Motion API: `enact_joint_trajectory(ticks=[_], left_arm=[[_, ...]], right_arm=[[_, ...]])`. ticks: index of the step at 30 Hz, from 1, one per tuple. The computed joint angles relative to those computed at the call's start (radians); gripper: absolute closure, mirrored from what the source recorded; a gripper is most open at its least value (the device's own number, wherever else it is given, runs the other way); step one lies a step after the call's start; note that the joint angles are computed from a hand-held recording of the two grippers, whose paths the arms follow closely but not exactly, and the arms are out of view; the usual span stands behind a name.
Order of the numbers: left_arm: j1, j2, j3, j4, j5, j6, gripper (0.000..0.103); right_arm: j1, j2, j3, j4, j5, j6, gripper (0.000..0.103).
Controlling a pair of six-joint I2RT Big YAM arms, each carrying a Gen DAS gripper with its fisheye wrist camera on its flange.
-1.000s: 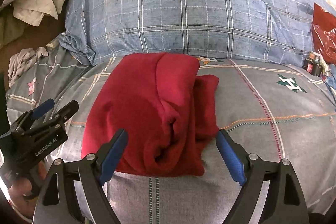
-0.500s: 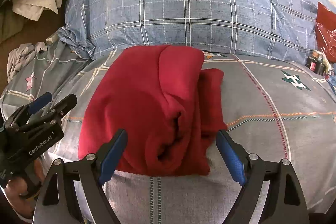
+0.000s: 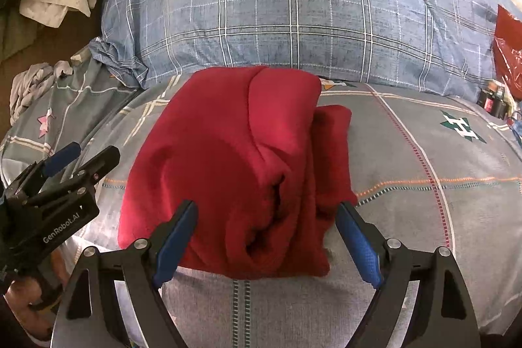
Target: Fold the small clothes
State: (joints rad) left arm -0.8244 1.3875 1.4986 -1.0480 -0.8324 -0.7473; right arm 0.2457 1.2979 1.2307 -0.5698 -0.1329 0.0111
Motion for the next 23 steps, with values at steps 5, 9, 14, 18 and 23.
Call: enact_joint_trajectory(ticks=[5, 9, 14, 18, 23], left_arm=[[0.002, 0.004, 0.006, -0.01, 0.005, -0.008, 0.024], [0.002, 0.008, 0.01, -0.014, 0.006, -0.014, 0.024], [0.005, 0.008, 0.009, -0.014, 0.01, -0.012, 0.024], [0.005, 0.008, 0.006, -0.005, 0.008, -0.008, 0.024], [0.008, 0.008, 0.004, -0.008, 0.014, -0.015, 0.024]], right_arm=[[-0.002, 0.004, 0.004, -0.003, -0.003, -0.006, 0.015], [0.002, 0.009, 0.009, -0.006, 0.002, -0.01, 0.015], [0.002, 0.014, 0.011, -0.009, -0.004, -0.007, 0.015], [0.005, 0.017, 0.01, -0.008, -0.003, -0.005, 0.015], [0.002, 0.026, 0.013, -0.009, -0.018, -0.006, 0.015]])
